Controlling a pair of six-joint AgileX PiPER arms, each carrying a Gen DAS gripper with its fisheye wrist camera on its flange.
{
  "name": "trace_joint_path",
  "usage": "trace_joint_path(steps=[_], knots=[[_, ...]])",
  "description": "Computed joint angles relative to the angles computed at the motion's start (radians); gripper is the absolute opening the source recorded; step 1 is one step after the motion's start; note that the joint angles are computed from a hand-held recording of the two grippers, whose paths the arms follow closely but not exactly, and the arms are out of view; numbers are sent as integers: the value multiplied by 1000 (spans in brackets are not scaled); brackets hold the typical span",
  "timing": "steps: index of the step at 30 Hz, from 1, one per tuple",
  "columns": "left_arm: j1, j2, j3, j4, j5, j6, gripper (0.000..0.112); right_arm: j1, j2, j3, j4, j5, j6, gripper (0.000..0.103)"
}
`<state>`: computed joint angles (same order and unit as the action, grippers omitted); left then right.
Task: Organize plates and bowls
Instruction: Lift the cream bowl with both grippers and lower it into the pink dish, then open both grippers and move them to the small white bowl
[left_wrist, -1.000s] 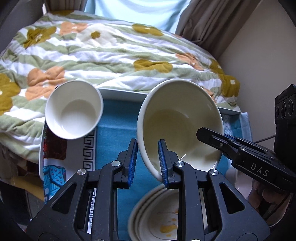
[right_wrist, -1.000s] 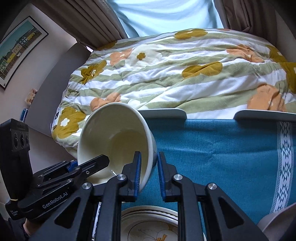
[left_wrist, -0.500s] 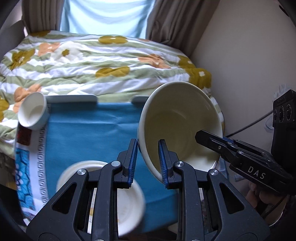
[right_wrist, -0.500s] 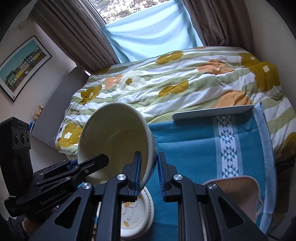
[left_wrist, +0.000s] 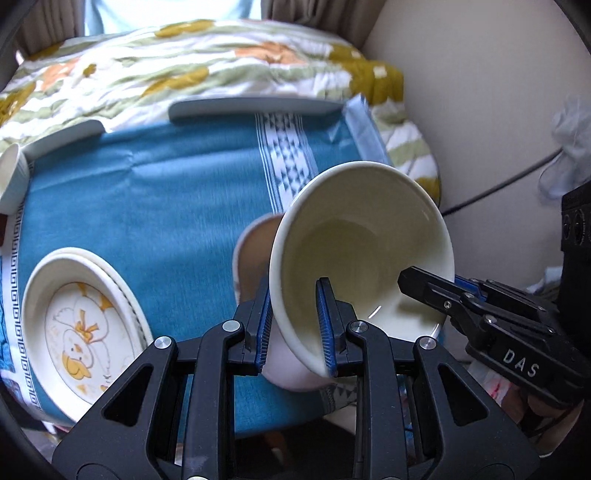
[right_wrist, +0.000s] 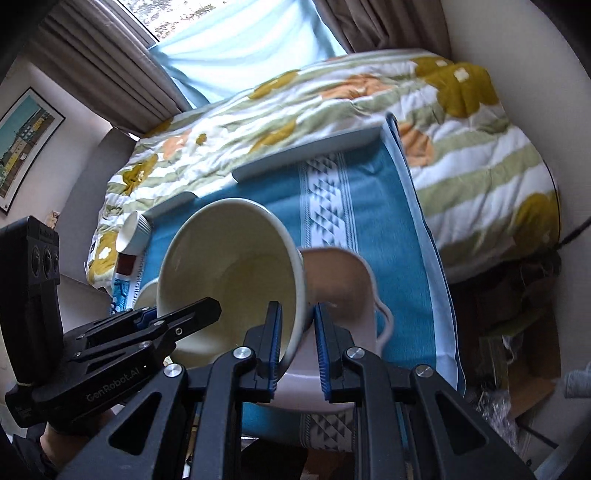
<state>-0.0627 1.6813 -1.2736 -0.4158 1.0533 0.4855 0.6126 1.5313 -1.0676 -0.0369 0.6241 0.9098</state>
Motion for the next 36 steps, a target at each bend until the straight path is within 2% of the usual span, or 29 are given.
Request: trace_joint_path(steps=[7, 19, 29, 36], knots=[[-63, 75, 12, 114, -51, 29, 20, -2, 31, 88, 53, -75, 34, 16], [-116, 144, -19, 186, -108, 95, 20, -21, 105, 98, 76, -82, 84, 16], [-123, 169, -58, 196, -98, 127, 20, -16, 122, 73, 68, -54, 116, 16], [-123, 171, -60, 196, -93, 144, 20, 15, 111, 21, -26, 36, 191, 16]])
